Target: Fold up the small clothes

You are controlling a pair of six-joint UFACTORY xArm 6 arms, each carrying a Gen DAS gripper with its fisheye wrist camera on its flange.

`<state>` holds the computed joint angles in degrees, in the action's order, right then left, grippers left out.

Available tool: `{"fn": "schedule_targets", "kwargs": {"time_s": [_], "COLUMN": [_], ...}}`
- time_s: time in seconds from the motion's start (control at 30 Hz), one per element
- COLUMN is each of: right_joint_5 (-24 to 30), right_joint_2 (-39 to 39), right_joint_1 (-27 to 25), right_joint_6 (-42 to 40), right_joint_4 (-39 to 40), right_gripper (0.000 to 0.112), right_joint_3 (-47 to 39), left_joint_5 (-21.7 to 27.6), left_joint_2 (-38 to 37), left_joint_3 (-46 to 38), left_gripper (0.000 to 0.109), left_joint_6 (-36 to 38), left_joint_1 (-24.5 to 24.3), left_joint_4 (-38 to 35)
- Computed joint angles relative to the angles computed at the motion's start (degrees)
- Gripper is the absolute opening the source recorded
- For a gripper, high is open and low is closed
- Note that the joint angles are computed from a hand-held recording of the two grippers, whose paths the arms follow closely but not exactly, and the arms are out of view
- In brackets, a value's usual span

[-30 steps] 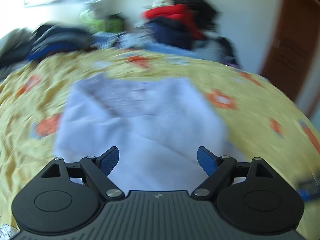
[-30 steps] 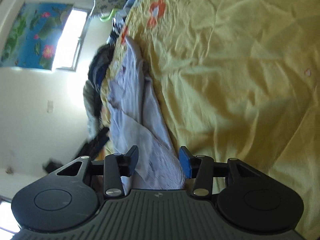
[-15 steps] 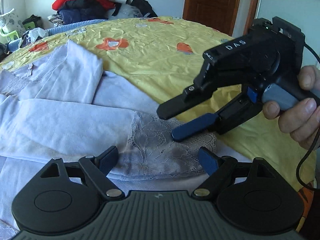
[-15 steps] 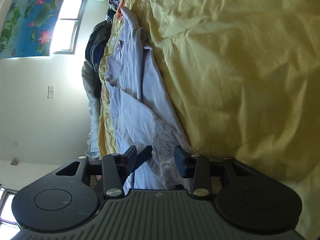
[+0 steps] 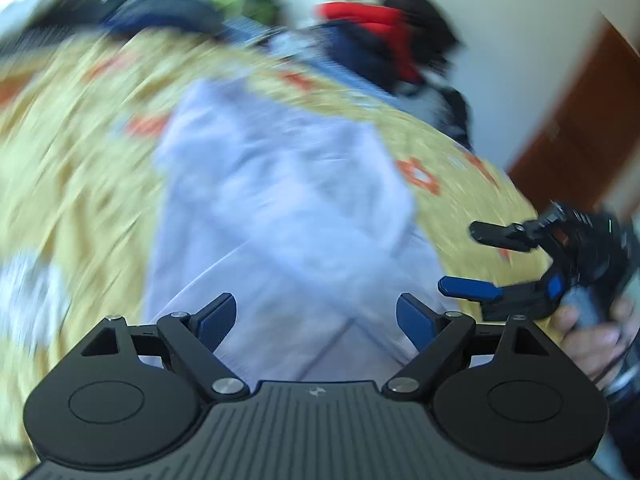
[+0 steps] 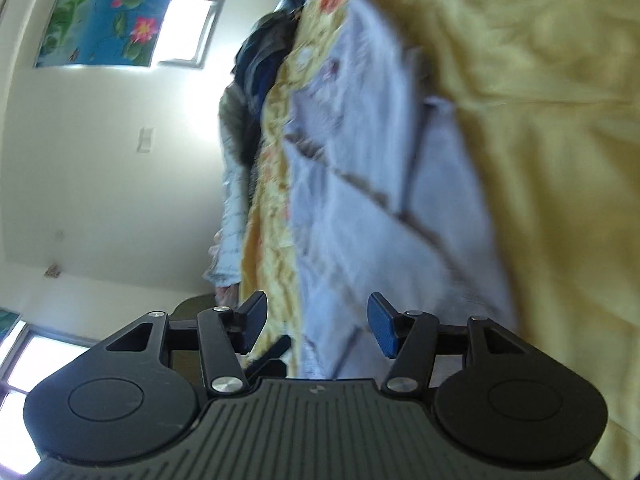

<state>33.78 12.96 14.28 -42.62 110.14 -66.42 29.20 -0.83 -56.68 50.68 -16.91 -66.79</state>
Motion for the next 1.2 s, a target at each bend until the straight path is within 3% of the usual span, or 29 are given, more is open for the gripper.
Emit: {"fn": "schedule_targets", "kwargs": {"time_s": [0.17,0.23,0.3,0.37,0.43,0.5,0.57,0.63,0.77,0.9,0.97,1.03,1.1,1.2], "right_joint_5": [2.57,1.65,-1.12,-1.99,-2.69,-3.91,-5.26,-6.80,-5.97,-9.82,-10.13,-9.26,-9.02,-9.97], "right_joint_2": [12.29,15.51,16.69,15.92,14.85,12.96,9.06,4.38,-2.50,-6.55,-6.65,-7.04,-7.65,-8.29], "right_joint_1": [0.60,1.06,1.98,2.21,2.28,2.71,3.41,3.96,4.06,5.91,6.11,5.45,5.08,4.37], "right_joint_6": [8.77,14.78,20.85,20.23,20.10,19.44,15.50,9.55,5.29,8.10,10.06,6.78,8.63,7.61], "right_joint_4": [-4.76,-8.86,-15.89,-16.61,-16.75,-16.17,-16.09,-13.89,-10.58,-16.84,-18.08,-12.85,-13.19,-15.46], "right_gripper": [0.060,0.060,0.050,0.034,0.026,0.033,0.057,0.063,0.062,0.062,0.059,0.055,0.057,0.058], "right_joint_3": [-14.14,-17.74,-18.66,-17.02,-15.06,-13.05,-9.62,-5.39,2.27,7.49,9.19,10.55,10.97,9.33], "left_joint_5": [6.63,6.99,7.42,7.83,7.62,6.90,5.28,3.55,-2.72,-16.78,-15.86,-13.51,-14.02,-11.89], "left_joint_2": [2.82,2.99,2.83,2.56,2.73,1.62,-0.03,-1.90,-4.77,-6.12,-5.63,-4.72,-4.71,-3.70], "left_joint_3": [-1.37,-0.71,-0.39,0.30,0.21,0.67,1.67,3.14,6.34,11.13,11.58,11.10,11.26,7.00], "left_gripper": [0.088,0.088,0.088,0.088,0.088,0.088,0.088,0.088,0.088,0.088,0.088,0.089,0.089,0.089], "left_joint_6": [-7.36,-5.98,-4.85,-2.42,-1.73,-5.15,-5.42,-4.57,-5.97,-8.29,-9.93,-9.66,-10.52,-3.49], "left_joint_1": [3.79,4.47,4.85,5.24,5.13,4.94,5.20,5.83,4.44,-1.41,-1.86,-1.84,-2.18,-1.06], "left_joint_4": [0.19,-3.02,-4.55,-6.56,-6.58,-3.12,-1.61,-1.29,3.78,16.37,21.25,20.73,22.29,14.01]}}
